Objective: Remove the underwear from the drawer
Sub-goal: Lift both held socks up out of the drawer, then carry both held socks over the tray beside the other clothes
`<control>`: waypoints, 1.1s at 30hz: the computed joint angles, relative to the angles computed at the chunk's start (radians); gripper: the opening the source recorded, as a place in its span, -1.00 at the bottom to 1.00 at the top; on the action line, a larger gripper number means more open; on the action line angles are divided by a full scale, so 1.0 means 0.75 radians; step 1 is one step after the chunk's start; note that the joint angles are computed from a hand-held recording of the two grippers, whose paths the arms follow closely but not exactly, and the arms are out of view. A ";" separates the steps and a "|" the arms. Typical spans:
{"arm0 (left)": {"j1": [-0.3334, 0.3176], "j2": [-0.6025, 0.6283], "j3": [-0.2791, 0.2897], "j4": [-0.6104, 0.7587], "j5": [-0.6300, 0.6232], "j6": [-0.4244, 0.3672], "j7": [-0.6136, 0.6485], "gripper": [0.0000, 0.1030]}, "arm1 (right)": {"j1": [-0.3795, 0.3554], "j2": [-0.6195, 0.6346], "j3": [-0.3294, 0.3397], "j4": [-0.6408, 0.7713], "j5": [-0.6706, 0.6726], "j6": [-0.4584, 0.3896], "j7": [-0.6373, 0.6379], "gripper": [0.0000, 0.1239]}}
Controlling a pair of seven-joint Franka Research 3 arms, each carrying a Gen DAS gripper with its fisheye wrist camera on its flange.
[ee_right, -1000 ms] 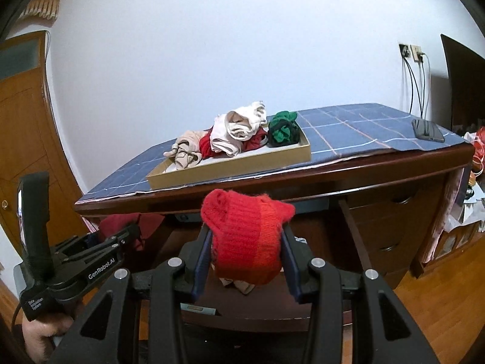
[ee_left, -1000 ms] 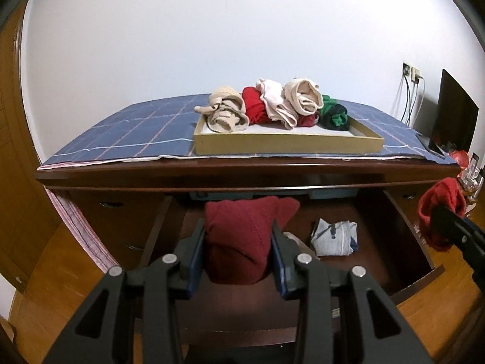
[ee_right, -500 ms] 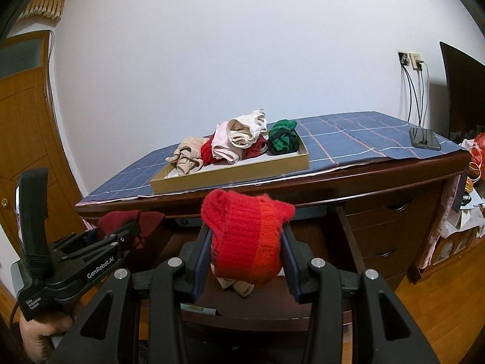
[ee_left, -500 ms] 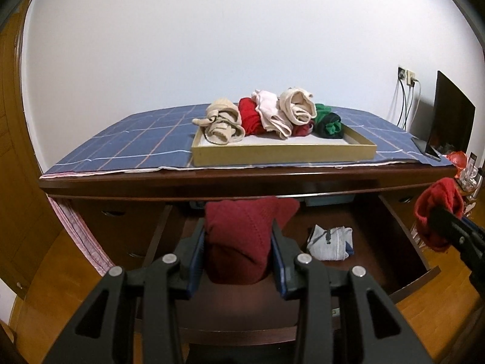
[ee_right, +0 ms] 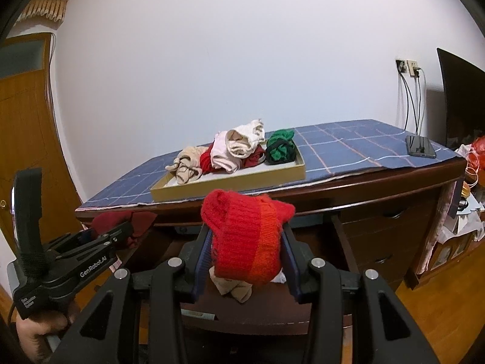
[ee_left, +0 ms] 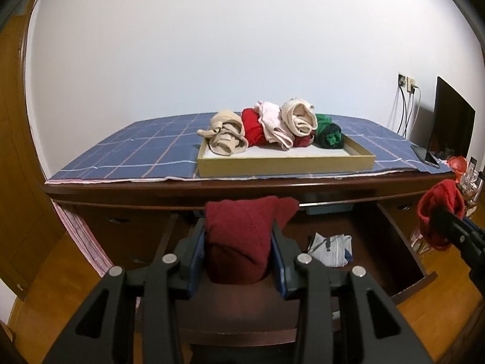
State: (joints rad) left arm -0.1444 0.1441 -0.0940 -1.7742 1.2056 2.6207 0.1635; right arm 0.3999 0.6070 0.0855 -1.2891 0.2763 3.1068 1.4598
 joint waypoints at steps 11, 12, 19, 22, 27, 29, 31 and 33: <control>0.008 -0.046 -0.008 -0.013 0.063 -0.008 -0.055 -0.29 | 0.002 -0.030 -0.001 -0.028 0.004 0.054 -0.017 -0.28; 0.009 -0.052 -0.009 -0.016 0.076 -0.009 -0.066 -0.29 | 0.003 -0.034 -0.002 -0.032 0.003 0.063 -0.019 -0.28; 0.016 -0.075 -0.023 -0.015 0.144 -0.034 -0.109 -0.29 | -0.004 -0.037 0.006 -0.021 0.005 0.080 -0.039 -0.28; 0.022 -0.080 -0.026 -0.014 0.155 -0.031 -0.118 -0.29 | -0.007 -0.035 0.014 -0.010 0.007 0.085 -0.048 -0.28; 0.026 -0.085 -0.031 -0.007 0.177 -0.037 -0.134 -0.29 | -0.027 -0.029 0.049 0.015 0.013 0.089 -0.077 -0.28; 0.028 -0.081 -0.032 0.001 0.179 -0.033 -0.130 -0.29 | -0.027 -0.019 0.053 0.040 0.016 0.080 -0.084 -0.28; 0.027 -0.075 -0.032 0.010 0.180 -0.031 -0.126 -0.29 | -0.031 -0.007 0.064 0.066 0.017 0.075 -0.098 -0.28; 0.028 -0.067 -0.030 0.025 0.178 -0.026 -0.118 -0.29 | -0.036 0.010 0.079 0.103 0.018 0.058 -0.116 -0.28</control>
State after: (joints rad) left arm -0.1236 0.0937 -0.1163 -1.7552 1.3390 2.6015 0.0746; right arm 0.3725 0.6145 0.1451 -1.2116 0.2894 3.1500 1.3731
